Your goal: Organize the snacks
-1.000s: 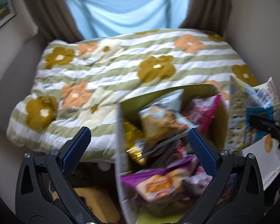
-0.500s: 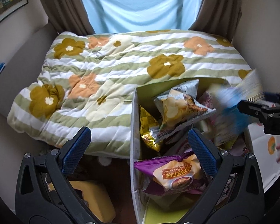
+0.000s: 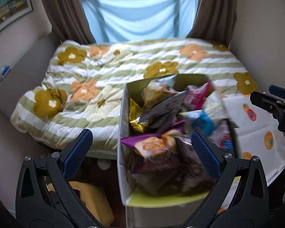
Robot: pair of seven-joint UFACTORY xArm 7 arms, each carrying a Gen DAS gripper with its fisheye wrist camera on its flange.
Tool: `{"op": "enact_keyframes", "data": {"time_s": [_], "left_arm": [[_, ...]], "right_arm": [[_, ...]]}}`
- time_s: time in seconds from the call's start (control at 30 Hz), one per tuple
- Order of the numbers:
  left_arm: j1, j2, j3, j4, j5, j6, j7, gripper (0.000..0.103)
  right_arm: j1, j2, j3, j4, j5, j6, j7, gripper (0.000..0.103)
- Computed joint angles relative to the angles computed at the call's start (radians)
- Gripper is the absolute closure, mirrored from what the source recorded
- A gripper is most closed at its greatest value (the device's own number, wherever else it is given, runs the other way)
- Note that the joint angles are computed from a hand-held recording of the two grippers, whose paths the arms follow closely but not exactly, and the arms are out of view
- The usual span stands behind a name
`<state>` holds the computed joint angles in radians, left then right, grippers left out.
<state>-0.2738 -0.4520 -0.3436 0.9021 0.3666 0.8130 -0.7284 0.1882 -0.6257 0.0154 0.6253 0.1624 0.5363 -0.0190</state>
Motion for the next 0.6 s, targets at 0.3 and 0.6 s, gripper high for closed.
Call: {"op": "enact_keyframes", "data": {"time_s": [0.3, 0.6], "left_arm": [[-0.059, -0.226, -0.234, 0.054, -0.001, 0.166, -0.205, 0.000], [-0.037, -0.319, -0.420, 0.183, -0.060, 0.319, -0.341, 0.000]], "right_arm": [[-0.083, -0.593, -0.051, -0.149, -0.078, 0.262, -0.054, 0.001], [-0.212, -0.955, -0.090, -0.132, -0.169, 0.603, -0.120, 0.001]]}}
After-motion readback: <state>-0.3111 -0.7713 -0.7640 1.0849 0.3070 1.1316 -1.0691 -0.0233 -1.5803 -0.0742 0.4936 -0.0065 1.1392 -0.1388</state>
